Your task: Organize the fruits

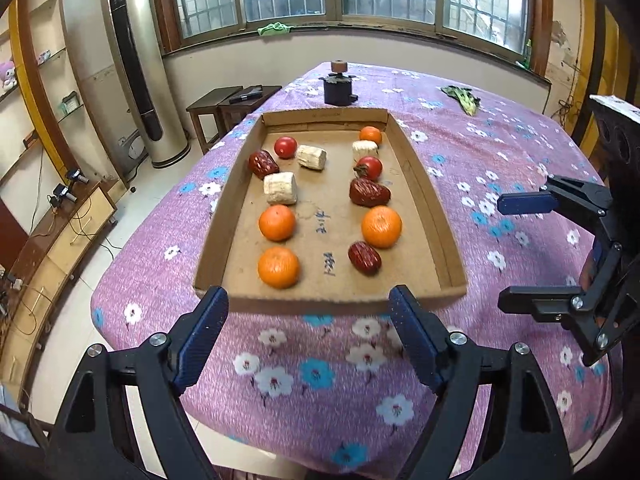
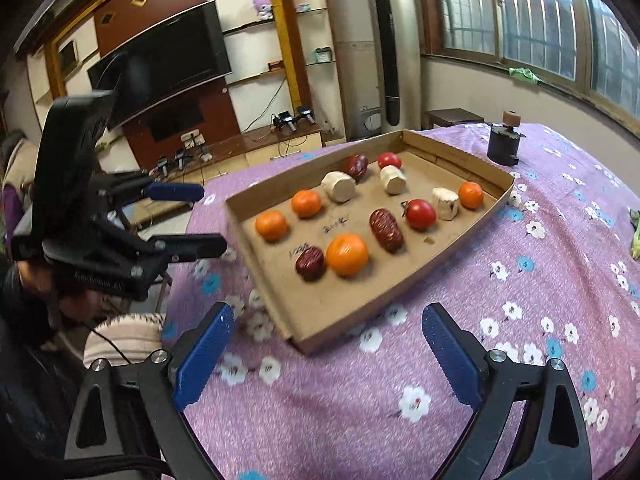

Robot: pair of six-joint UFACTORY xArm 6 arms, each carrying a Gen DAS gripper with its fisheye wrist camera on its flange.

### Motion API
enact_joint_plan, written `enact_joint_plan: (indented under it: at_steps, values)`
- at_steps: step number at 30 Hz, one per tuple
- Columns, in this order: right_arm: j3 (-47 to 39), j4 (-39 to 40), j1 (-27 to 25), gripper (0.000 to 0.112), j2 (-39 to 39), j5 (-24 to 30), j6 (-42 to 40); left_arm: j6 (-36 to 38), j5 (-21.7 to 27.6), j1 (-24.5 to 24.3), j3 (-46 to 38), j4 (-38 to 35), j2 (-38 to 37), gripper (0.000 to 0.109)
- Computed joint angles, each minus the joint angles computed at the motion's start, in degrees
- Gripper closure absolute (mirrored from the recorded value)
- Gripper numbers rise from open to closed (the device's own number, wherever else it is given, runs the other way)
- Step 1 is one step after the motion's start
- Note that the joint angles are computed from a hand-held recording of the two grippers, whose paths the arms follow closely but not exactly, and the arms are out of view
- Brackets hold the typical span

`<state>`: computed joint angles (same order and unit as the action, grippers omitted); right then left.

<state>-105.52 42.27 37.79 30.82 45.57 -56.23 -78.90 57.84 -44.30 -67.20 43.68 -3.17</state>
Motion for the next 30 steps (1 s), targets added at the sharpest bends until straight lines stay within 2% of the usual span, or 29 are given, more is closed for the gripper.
enact_joint_plan:
  at_steps: [10,30]
  values:
    - [4.62,-1.46,1.61,0.016,-3.11,-2.42,-3.10,0.51,-0.18,-1.46,0.26,0.33,-0.35,0.026]
    - [-4.68,-6.74,2.48,0.016,3.54,-2.45,2.81,1.47,-0.54,0.82,-0.84,-0.03,1.71,0.026]
